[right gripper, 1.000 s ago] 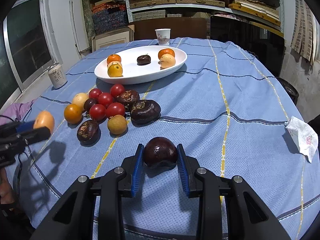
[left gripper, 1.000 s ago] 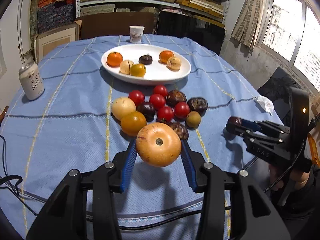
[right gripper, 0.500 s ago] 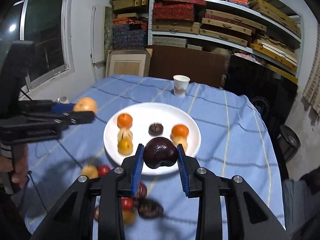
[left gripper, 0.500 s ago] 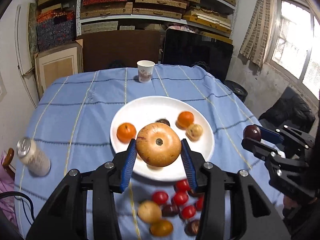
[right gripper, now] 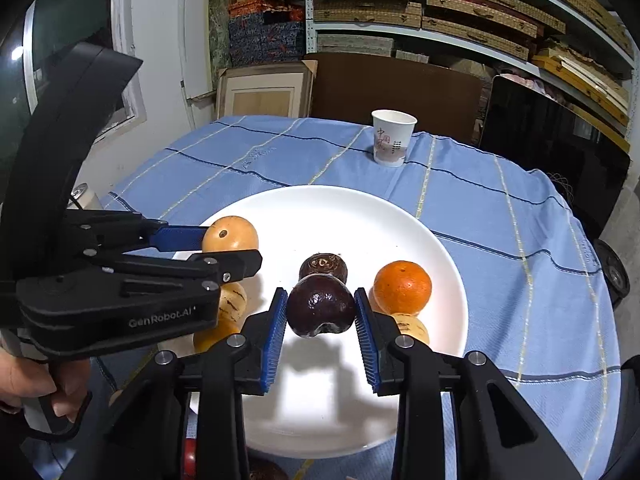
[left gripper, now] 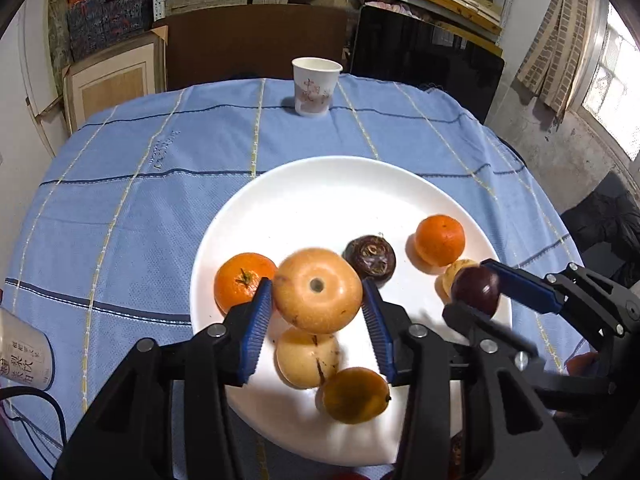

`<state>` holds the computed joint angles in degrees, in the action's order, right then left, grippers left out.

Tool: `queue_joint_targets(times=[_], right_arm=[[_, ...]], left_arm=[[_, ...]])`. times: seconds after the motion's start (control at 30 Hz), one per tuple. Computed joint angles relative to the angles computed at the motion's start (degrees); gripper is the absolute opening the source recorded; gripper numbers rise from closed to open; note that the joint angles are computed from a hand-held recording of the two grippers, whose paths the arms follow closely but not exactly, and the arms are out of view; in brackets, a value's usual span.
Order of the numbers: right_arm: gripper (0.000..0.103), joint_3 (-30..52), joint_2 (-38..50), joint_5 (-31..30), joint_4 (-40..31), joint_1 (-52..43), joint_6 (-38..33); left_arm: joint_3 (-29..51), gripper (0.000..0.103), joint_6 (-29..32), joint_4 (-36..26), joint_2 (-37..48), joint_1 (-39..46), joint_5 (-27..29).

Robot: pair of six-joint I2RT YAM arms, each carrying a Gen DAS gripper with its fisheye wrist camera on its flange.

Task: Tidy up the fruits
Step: 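Carry the tan fruit and purple fruit onto the white plate and open both tools, then grasp a large dark brown fruit with the right tool while the left tool grasps an orange fruit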

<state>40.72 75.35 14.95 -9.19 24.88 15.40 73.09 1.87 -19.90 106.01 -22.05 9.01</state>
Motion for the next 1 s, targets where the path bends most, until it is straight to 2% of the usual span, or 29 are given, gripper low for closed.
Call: queue_joint_targets(times=[0.03, 0.1, 0.13, 0.27, 0.4, 0.47, 0.57, 0.63, 0.7, 0.77, 0.87, 1.0], right_arm=[[0.063, -0.7, -0.8, 0.5, 0.8, 0.1, -0.1], [0.063, -1.3, -2.5, -0.2, 0.5, -0.3, 0.0], [0.063, -1.6, -3.9, 0.5, -0.4, -0.3, 0.5], [0.063, -3.2, -12.5, 1.9, -5.9, 1.7, 2.9], [0.063, -5.0, -22.6, 9.9, -16.8, 11.2, 7.6], [0.063, -6.2, -26.5, 17.2, -24.0, 21.6, 14.3], [0.063, -8.3, -28.3, 24.3, -32.1, 36.4, 26.6], [0.064, -9.5, -25.7, 29.3, -36.9, 44.4, 36.4], [0.064, -10.8, -21.9, 31.2, -39.5, 47.0, 44.1], [0.064, -12.7, -20.3, 29.6, -38.2, 44.6, 46.8], [0.064, -15.9, -21.3, 26.2, -32.2, 38.8, 43.9], [0.061, -16.6, -18.3, 23.1, -26.0, 34.2, 39.5]], left_arm=[[-0.7, 0.061, -0.4, 0.9, -0.9, 0.3, 0.1], [-2.5, 0.076, -1.0, 2.5, -3.6, 1.0, 0.2], [-3.2, 0.080, -1.4, 2.5, -5.0, 1.1, 0.1], [-7.6, 0.080, -2.0, 0.9, -12.8, 3.0, 3.1], [-18.3, 0.083, 1.9, -1.0, -26.1, 4.8, 6.4], [-24.2, 0.091, 4.4, -2.9, -33.6, 5.6, 7.4], [-33.1, 0.092, 8.6, -6.8, -45.3, 7.8, 10.7], [-38.8, 0.094, 10.4, -8.9, -51.6, 9.0, 11.5], [-44.2, 0.094, 11.0, -8.4, -56.1, 9.0, 10.1], [-48.3, 0.094, 10.6, -6.6, -57.6, 7.7, 7.1], [-52.1, 0.094, 9.4, -3.8, -56.3, 8.3, 6.7], [-54.1, 0.094, 9.0, -2.4, -55.4, 8.9, 6.0]])
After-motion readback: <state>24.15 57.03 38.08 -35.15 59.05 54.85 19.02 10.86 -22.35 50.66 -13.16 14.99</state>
